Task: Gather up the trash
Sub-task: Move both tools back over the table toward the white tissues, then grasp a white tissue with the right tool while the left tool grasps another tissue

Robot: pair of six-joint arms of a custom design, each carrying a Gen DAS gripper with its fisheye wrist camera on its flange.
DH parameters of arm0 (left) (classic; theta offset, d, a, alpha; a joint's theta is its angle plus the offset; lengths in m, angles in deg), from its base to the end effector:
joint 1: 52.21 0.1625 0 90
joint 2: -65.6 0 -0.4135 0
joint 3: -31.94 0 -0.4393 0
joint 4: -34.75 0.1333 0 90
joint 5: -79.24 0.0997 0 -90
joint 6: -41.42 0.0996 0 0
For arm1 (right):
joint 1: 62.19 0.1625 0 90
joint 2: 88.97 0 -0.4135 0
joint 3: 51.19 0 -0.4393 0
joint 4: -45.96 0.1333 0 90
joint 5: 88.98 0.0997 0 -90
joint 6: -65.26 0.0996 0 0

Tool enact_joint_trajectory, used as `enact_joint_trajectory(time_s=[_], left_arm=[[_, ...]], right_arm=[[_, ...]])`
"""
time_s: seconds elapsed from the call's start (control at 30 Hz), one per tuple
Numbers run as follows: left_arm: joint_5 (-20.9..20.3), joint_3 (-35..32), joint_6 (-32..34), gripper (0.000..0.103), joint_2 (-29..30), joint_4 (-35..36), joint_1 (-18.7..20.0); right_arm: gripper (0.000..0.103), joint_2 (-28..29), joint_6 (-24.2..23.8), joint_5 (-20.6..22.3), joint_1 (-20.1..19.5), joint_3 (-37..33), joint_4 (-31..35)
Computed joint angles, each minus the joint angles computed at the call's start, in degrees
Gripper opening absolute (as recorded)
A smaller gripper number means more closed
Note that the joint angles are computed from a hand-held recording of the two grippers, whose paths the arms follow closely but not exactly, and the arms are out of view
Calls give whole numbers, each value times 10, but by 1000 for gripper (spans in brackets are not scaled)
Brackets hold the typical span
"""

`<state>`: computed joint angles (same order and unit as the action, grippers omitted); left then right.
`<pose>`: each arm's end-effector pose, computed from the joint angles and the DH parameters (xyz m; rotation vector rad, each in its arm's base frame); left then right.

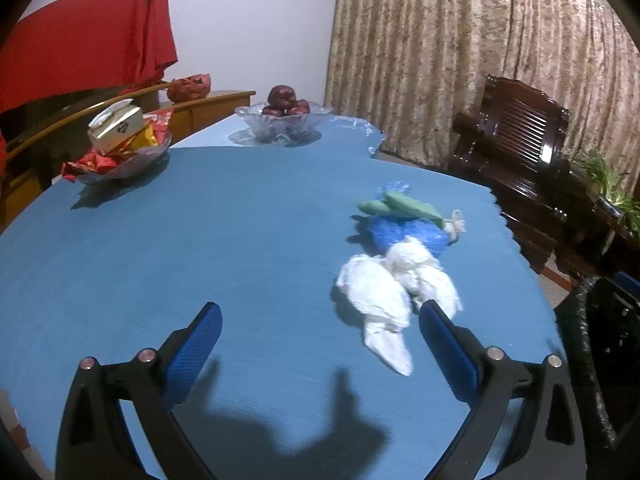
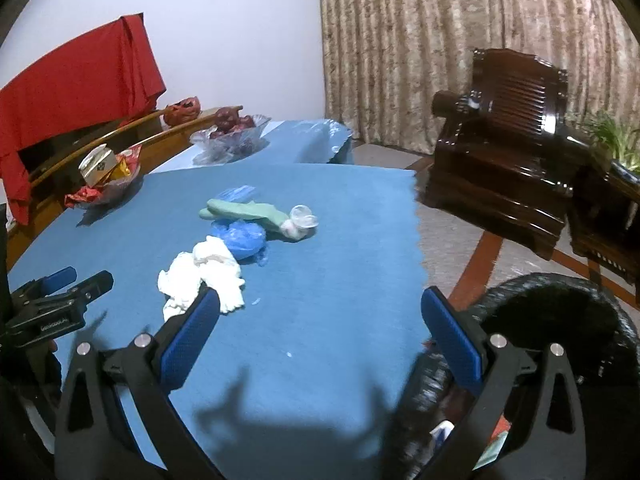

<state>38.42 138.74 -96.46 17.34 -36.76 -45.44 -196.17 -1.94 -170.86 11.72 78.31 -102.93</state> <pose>-0.4357 -0.2619 -0.0155 -0.2420 1.8861 -1.2649 0.0244 -0.4473 0.3711 1.2260 -2.4166 0.7971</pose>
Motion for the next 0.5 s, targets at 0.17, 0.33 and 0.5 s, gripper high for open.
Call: enact_joint_trajectory(time_s=[0.17,0.33,0.5], left_arm=[[-4,17,0,97,-13,-1,8],[-4,34,3,96,-23,-12,14],[-5,51,5,96,-34,-26,19]], right_arm=[[98,38,6,-19,21,7,-29],[98,82,14,-38,41,9,-62],[98,122,18,-55,57,10,-87]])
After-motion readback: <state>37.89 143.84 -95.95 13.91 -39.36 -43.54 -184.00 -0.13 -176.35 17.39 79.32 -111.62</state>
